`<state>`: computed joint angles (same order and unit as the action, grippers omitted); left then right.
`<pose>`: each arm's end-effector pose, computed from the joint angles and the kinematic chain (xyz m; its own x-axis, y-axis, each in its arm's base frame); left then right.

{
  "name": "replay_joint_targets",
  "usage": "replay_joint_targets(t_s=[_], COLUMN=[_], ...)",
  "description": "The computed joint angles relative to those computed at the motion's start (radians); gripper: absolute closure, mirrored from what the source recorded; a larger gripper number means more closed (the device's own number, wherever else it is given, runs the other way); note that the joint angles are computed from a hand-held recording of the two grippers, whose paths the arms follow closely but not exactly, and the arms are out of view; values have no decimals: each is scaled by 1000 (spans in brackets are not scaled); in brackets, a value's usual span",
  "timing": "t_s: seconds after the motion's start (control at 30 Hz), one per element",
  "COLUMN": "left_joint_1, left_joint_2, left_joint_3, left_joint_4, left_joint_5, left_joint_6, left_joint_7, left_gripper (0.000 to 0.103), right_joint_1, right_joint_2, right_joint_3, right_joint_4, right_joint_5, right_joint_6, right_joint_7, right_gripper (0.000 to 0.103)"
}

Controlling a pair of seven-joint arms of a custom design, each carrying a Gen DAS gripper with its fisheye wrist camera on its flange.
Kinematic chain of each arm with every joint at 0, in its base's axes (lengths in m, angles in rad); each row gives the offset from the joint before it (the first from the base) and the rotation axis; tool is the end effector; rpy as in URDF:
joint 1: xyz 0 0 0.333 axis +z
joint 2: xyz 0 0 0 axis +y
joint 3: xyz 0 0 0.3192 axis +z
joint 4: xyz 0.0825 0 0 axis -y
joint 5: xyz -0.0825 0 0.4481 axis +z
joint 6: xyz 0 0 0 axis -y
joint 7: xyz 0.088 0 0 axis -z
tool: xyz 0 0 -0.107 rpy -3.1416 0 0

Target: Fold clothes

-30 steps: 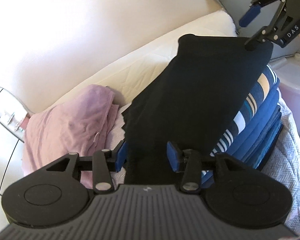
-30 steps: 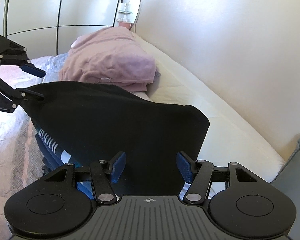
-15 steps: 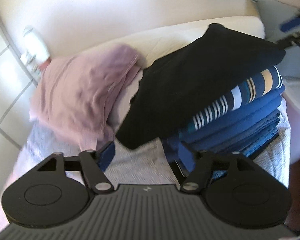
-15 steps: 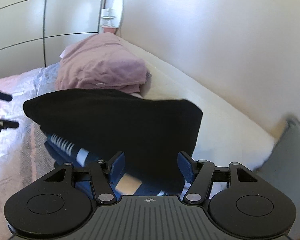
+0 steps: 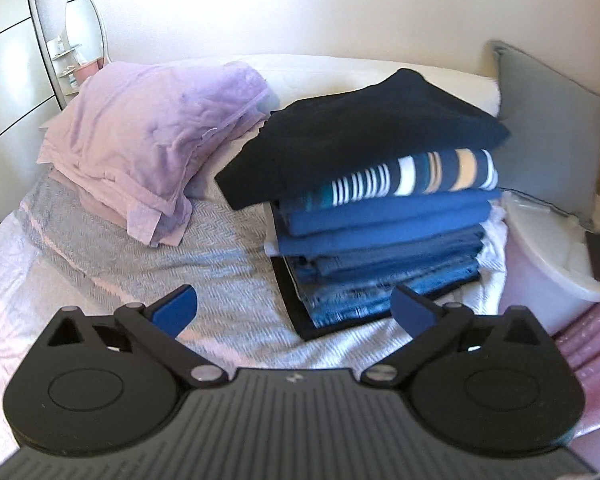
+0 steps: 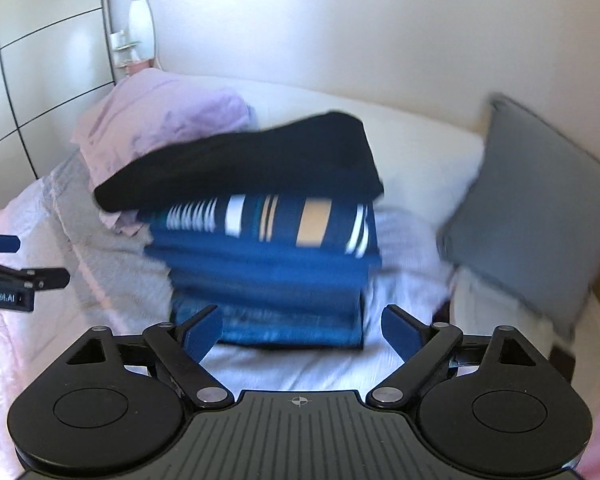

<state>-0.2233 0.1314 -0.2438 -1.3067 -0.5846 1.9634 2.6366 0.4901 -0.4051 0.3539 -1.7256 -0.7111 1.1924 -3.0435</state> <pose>0.6007 -0.3271 0.7455 -0.9799 -0.1704 -0.1035 -0.0467 0.7009 -0.7118 0.3207 0.3012 0.7614 -0.8765 -0.4795 -0.0425 -0.2989 0.6114 -0.7327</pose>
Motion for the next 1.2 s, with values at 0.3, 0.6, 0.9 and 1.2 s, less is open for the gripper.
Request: replay_joint_targets(t_s=[0.3,0.6,0.9,1.2], left_joint_1=[66,65,47,29], left_joint_2=[-140,-256,-362,-423], left_joint_3=[53,79,88,112], left_joint_4=[-129,-240,-344,-420], left_joint_5=[-113,-132,-95,-88], left_joint_6=[-75,-67,-29,-4], left_joint_7=[93,32,-59,8], left_gripper=[2,2,3,13], right_joint_1=[103,215,233,194], right_joint_2=[253,300,229,156], right_joint_3=[90,41,28,52], right_joint_4=[264,340,273,193], right_joint_5=[-14,-66,-52,13], right_joint_6=[-168,-218,-184,-131], right_joint_7=[239,272,226,219], right_gripper=[13,13,13,13])
